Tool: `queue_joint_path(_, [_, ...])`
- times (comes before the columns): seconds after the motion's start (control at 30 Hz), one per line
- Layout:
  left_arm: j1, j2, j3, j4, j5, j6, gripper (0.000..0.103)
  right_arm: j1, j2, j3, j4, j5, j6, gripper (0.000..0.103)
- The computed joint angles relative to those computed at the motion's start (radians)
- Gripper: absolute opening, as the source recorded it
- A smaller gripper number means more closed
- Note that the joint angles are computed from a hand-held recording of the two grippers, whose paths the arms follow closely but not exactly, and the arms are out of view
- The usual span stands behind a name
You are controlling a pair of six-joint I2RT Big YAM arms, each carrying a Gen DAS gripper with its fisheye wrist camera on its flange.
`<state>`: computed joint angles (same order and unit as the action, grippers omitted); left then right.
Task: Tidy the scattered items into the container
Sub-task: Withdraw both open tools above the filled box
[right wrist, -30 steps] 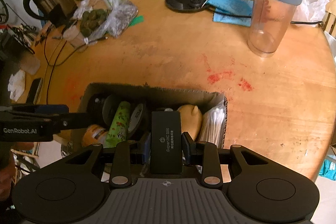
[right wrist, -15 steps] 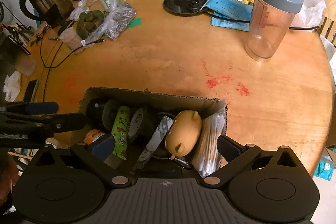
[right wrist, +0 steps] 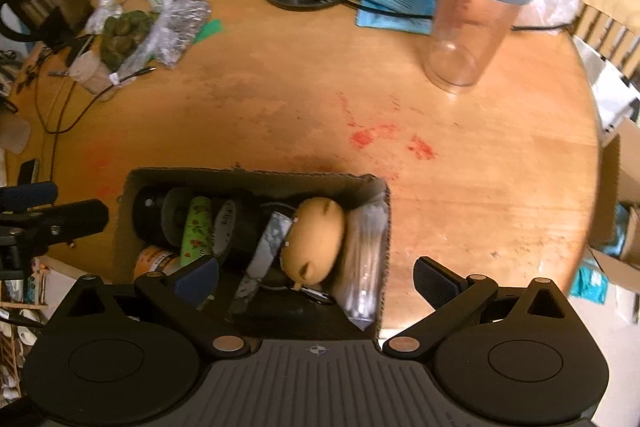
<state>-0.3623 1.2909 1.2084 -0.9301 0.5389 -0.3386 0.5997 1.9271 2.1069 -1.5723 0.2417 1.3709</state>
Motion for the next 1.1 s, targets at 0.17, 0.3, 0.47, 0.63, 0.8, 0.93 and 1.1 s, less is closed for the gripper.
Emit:
queue_joint_path(0.17, [-0.002,0.042,0.062,-0.083,0.010,0.032,0.103,-0.013,0.003,0.016,-0.043,-0.058,0.028,0.103])
queue_joint_path(0.3, [-0.007,0.073,0.099,-0.142,0.015,0.049,0.103,-0.021,-0.014,-0.002,-0.054,-0.103,-0.030,0.103])
queue_joint_path(0.47, [-0.014,0.094,0.118,-0.185,0.028,0.057,0.103,-0.032,-0.021,-0.015,-0.051,-0.140,-0.031,0.103])
queue_joint_path(0.63, [-0.021,0.111,0.122,-0.221,0.056,0.067,0.103,-0.039,-0.017,-0.021,-0.058,-0.174,-0.051,0.103])
queue_joint_path(0.8, [-0.026,0.127,0.126,-0.272,0.075,0.092,0.103,-0.041,0.000,-0.017,-0.081,-0.205,-0.073,0.103])
queue_joint_path(0.93, [-0.032,0.140,0.125,-0.313,0.088,0.115,0.103,-0.042,0.007,-0.023,-0.086,-0.240,-0.082,0.103])
queue_joint_path(1.1, [-0.040,0.153,0.124,-0.372,0.093,0.168,0.103,-0.042,0.016,-0.027,-0.087,-0.270,-0.075,0.103])
